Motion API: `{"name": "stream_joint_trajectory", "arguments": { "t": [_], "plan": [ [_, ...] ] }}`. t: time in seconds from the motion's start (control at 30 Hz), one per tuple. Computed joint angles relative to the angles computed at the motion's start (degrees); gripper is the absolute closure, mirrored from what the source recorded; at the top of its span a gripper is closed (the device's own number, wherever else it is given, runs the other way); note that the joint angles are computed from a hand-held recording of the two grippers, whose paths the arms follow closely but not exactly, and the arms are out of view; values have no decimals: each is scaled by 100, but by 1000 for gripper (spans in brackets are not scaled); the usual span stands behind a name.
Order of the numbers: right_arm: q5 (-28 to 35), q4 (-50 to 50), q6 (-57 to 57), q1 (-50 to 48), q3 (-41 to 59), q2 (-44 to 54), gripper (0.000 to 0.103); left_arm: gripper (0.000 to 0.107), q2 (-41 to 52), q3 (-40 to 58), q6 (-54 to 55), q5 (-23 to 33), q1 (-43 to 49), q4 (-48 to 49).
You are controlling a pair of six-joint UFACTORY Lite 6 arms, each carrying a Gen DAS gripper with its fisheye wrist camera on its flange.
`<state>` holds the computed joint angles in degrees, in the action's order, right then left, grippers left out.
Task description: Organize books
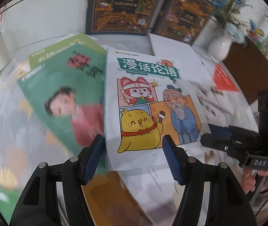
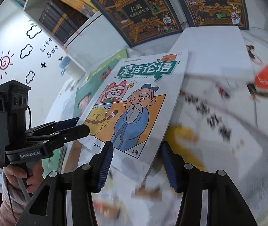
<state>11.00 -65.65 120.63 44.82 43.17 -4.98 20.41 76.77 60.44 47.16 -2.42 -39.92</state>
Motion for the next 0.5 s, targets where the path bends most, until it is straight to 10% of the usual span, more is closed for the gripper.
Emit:
{"name": "stream_joint_trajectory", "arguments": {
  "t": [0.23,0.5],
  "plan": [
    [1260,20,1176,2017,-717,-792,51,46,-2252,-2710,1181,-25,541,-178],
    [2656,209,3211,4944,-1203,-1058,51,46,-5186,-5083,2211,1788,2155,544]
  ]
}}
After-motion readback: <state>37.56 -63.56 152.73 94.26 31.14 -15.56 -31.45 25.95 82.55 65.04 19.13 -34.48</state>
